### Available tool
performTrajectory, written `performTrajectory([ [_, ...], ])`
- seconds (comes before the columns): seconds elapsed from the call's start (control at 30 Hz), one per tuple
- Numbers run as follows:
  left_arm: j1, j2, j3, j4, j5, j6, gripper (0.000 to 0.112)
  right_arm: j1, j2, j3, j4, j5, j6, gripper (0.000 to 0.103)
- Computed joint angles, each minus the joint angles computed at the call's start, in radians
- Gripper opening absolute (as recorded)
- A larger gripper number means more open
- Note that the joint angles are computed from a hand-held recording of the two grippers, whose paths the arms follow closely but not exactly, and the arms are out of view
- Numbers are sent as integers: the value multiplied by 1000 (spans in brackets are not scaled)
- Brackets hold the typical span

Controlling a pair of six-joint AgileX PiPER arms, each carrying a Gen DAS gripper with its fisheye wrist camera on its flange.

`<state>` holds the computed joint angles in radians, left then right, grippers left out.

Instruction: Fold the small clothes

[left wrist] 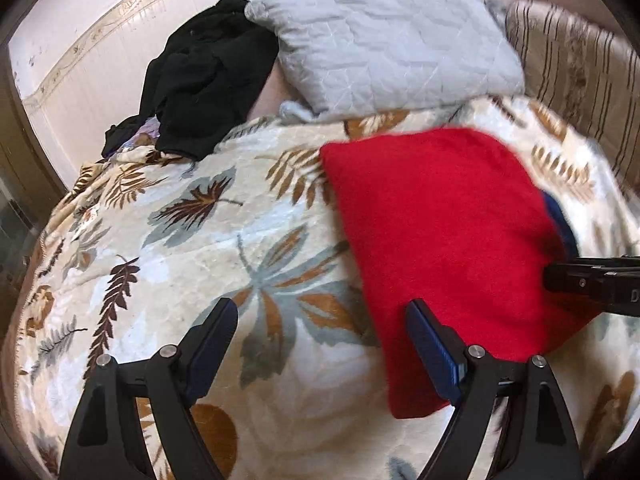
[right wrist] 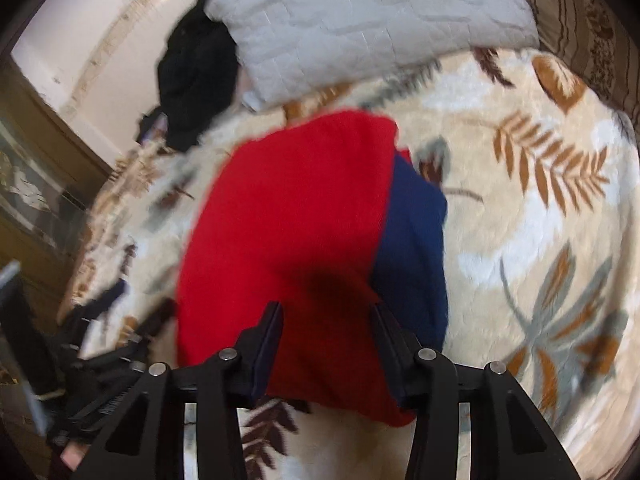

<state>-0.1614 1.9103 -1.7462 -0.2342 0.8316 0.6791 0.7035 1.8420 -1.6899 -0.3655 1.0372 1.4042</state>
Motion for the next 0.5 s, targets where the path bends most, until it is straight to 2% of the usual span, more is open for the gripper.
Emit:
performTrajectory([
  [0.13, 4, 2, 5, -2, -9, 9, 87, -1, 26, -12, 9, 28, -4, 49],
  [0.23, 14, -7, 6, -24, -10, 22, 87, 26, -23, 31, -51, -9, 72, 49],
  [0.3, 23, -12, 4, -47, -4, 34, 87, 47, -39, 34, -90, -5, 100, 49],
  [0.33, 26, -16, 6, -57, -5, 39, 87, 71, -48, 30, -135, 7, 127, 51],
  [0.4, 36, -23, 6, -86, -7, 54, 87, 102, -67, 34, -194, 13, 167, 62],
  [0.5, 56, -33, 1, -138, -2, 83, 87, 140, -76, 24, -258, 35, 225, 66],
])
